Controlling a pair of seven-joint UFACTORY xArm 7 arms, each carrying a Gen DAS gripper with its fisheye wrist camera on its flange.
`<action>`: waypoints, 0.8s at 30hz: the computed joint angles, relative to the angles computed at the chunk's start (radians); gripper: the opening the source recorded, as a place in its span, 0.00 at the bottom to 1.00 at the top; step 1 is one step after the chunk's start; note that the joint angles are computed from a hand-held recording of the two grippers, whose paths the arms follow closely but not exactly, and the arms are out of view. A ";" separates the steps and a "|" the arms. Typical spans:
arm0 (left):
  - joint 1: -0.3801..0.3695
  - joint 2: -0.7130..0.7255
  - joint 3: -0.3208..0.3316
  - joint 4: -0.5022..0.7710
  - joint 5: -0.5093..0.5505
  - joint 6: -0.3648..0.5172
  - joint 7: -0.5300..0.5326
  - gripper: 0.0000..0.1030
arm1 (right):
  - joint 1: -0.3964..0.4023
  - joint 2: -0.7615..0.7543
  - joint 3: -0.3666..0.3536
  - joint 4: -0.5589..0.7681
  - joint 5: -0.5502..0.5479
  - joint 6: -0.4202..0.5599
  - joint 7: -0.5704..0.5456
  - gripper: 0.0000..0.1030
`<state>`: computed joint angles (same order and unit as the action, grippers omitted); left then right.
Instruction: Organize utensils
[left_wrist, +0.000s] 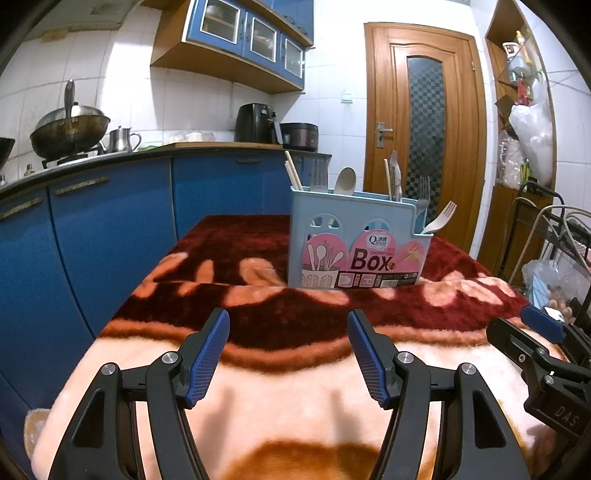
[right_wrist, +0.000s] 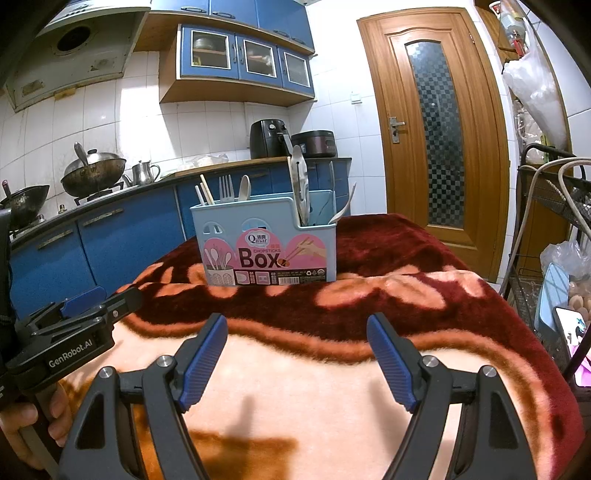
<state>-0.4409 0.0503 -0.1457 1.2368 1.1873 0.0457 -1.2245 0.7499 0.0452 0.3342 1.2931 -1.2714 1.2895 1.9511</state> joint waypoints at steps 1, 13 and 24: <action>0.000 -0.001 0.001 0.000 0.006 0.000 -0.004 0.66 | 0.000 0.000 0.000 0.000 0.001 0.001 0.000 0.78; 0.004 -0.002 -0.002 0.001 0.023 0.000 -0.016 0.66 | 0.001 0.001 0.000 0.001 0.001 0.001 0.000 0.78; 0.006 -0.003 -0.004 0.002 0.027 0.001 -0.016 0.66 | 0.002 0.002 -0.001 0.002 0.000 0.003 -0.001 0.78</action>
